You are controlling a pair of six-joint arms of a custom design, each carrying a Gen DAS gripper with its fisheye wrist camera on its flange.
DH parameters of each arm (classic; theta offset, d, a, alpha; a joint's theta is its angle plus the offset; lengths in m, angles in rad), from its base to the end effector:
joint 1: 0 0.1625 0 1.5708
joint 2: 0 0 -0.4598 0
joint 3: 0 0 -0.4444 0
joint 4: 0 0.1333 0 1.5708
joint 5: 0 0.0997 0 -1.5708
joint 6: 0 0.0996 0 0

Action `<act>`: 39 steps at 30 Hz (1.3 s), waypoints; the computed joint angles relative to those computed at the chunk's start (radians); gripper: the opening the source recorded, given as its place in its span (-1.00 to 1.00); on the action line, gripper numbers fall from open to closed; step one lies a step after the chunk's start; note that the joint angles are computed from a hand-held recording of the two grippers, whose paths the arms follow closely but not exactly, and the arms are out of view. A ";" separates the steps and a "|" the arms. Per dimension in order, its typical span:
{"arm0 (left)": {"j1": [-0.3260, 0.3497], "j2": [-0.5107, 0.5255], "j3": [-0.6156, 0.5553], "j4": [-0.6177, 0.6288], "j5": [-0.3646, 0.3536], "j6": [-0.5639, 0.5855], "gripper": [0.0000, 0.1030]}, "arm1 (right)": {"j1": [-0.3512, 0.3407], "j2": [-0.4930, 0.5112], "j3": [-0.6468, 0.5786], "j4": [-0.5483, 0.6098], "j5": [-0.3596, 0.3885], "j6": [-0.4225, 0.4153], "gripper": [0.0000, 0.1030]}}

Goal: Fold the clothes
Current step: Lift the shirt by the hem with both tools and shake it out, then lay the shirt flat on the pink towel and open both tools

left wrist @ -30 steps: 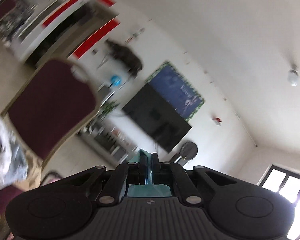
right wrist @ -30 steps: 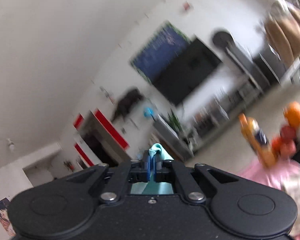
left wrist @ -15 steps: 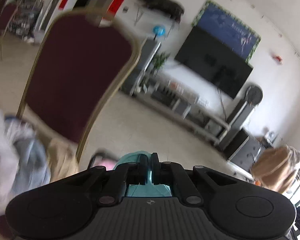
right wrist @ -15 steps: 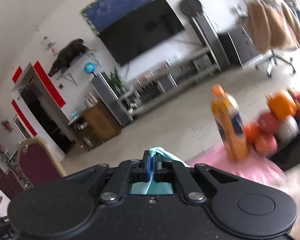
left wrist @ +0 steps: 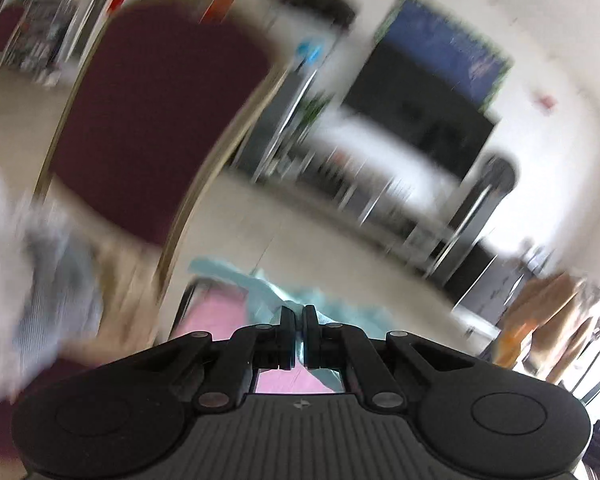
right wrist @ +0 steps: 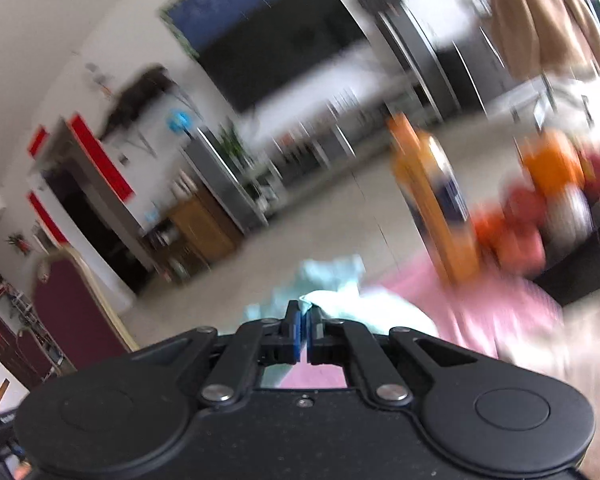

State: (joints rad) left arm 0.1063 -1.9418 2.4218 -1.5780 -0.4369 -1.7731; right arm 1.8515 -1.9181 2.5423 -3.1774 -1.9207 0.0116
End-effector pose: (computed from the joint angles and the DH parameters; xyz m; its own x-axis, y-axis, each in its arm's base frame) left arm -0.2717 -0.2538 0.3029 -0.9406 -0.1859 -0.2840 0.1801 0.4361 -0.8817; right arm 0.1887 -0.2966 0.3661 -0.9834 0.0199 0.1806 -0.1424 0.5331 -0.8340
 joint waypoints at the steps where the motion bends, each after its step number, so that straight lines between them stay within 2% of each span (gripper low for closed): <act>1: 0.011 -0.013 0.032 0.012 -0.046 -0.053 -0.97 | -0.053 -0.014 0.040 0.012 0.019 0.011 -0.95; 3: 0.040 -0.037 0.095 0.017 -0.136 -0.133 -0.97 | -0.158 -0.041 0.114 0.033 0.059 0.029 -0.95; 6: 0.103 -0.044 0.160 -0.030 -0.228 -0.142 -0.97 | -0.307 -0.030 0.195 0.034 0.099 0.022 -0.95; 9: 0.149 -0.032 0.187 -0.064 -0.271 -0.127 -0.97 | -0.373 -0.023 0.224 0.063 0.091 0.024 -0.95; 11: 0.155 -0.025 0.183 -0.055 -0.276 -0.126 -0.97 | -0.362 -0.026 0.228 0.089 0.059 0.031 -0.95; 13: 0.152 -0.021 0.173 -0.035 -0.278 -0.133 -0.97 | -0.312 -0.010 0.223 0.064 0.015 0.018 -0.95; 18: 0.043 -0.068 0.108 0.146 -0.247 -0.235 -0.97 | -0.194 -0.016 0.188 0.050 -0.043 0.010 -0.96; 20: 0.018 -0.041 0.091 0.151 -0.234 -0.258 -0.97 | -0.140 -0.035 0.164 0.092 -0.072 0.031 -0.96; 24: -0.006 -0.043 0.080 0.167 -0.230 -0.252 -0.97 | -0.079 -0.072 0.151 0.152 -0.121 0.038 -0.96; 28: -0.057 -0.045 0.093 0.230 -0.297 -0.285 -0.97 | -0.094 -0.155 0.178 0.228 -0.122 0.032 -0.96; 30: -0.064 -0.031 0.110 0.243 -0.337 -0.290 -0.96 | -0.123 -0.191 0.201 0.253 -0.116 0.014 -0.96; 32: -0.043 -0.002 0.126 0.229 -0.366 -0.273 -0.95 | -0.149 -0.203 0.227 0.260 -0.124 -0.002 -0.95; 36: 0.032 0.070 0.152 0.179 -0.424 -0.216 -0.87 | -0.234 -0.164 0.279 0.171 -0.092 -0.087 -0.95; 39: 0.064 0.133 0.134 0.224 -0.453 -0.218 -0.88 | -0.244 -0.121 0.286 0.159 -0.123 -0.136 -0.91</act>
State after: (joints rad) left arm 0.1701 -1.8090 2.5556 -1.3544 -0.8895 -1.9916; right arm 1.6080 -2.0388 2.8287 -3.0188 -2.0441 -0.1247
